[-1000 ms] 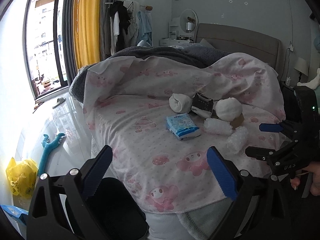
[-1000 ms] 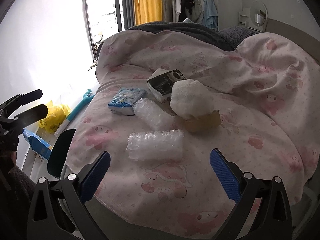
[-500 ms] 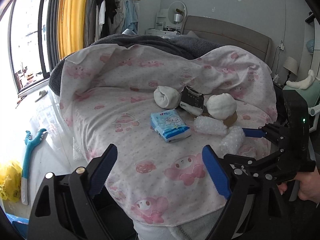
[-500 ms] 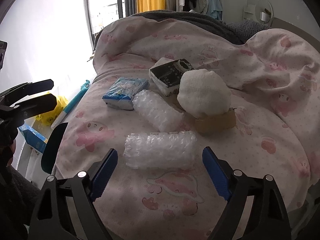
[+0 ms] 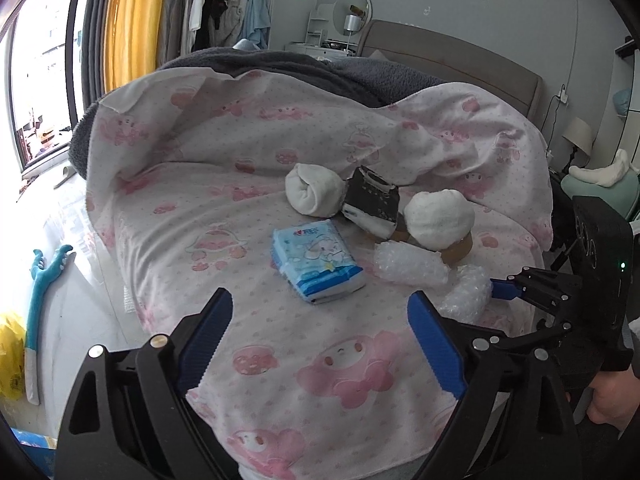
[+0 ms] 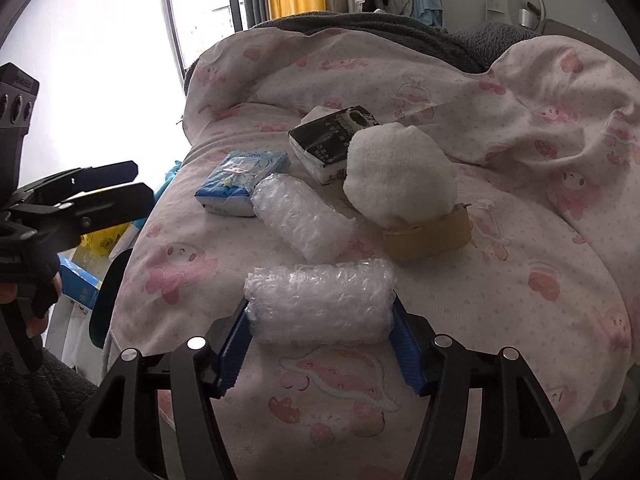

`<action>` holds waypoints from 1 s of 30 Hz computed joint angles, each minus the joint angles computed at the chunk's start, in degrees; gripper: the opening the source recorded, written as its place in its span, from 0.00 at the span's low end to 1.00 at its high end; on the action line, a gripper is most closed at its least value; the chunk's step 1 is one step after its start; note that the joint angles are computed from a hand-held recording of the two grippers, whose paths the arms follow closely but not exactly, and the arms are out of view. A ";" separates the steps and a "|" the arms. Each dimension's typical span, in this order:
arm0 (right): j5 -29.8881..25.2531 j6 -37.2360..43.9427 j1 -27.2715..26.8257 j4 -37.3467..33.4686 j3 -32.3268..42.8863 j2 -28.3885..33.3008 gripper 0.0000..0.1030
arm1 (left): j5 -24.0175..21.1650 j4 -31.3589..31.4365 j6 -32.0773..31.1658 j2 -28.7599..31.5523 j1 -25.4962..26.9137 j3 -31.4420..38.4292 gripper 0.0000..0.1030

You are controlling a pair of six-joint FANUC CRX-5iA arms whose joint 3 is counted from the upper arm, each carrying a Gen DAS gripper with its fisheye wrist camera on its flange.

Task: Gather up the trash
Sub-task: 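Grasp the blue tissue pack with the left gripper while right holds bubble wrap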

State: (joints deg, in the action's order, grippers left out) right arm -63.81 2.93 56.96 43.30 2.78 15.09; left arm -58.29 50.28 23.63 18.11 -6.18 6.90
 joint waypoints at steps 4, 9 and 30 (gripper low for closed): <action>0.20 -0.07 0.37 1.06 -0.94 -0.75 0.62 | 0.47 -2.31 2.43 0.64 -0.93 1.10 0.79; 0.49 -1.65 0.74 3.24 -2.59 -1.99 0.62 | 0.23 -5.13 6.97 2.08 -1.76 3.16 0.74; 2.65 -4.56 0.45 5.26 -4.51 -3.52 0.62 | 0.24 -12.08 16.25 7.52 -4.94 10.52 0.67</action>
State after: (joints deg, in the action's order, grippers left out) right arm -61.16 -1.63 57.41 48.56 -1.74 11.57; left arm -58.05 38.20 39.87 25.63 -11.12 17.42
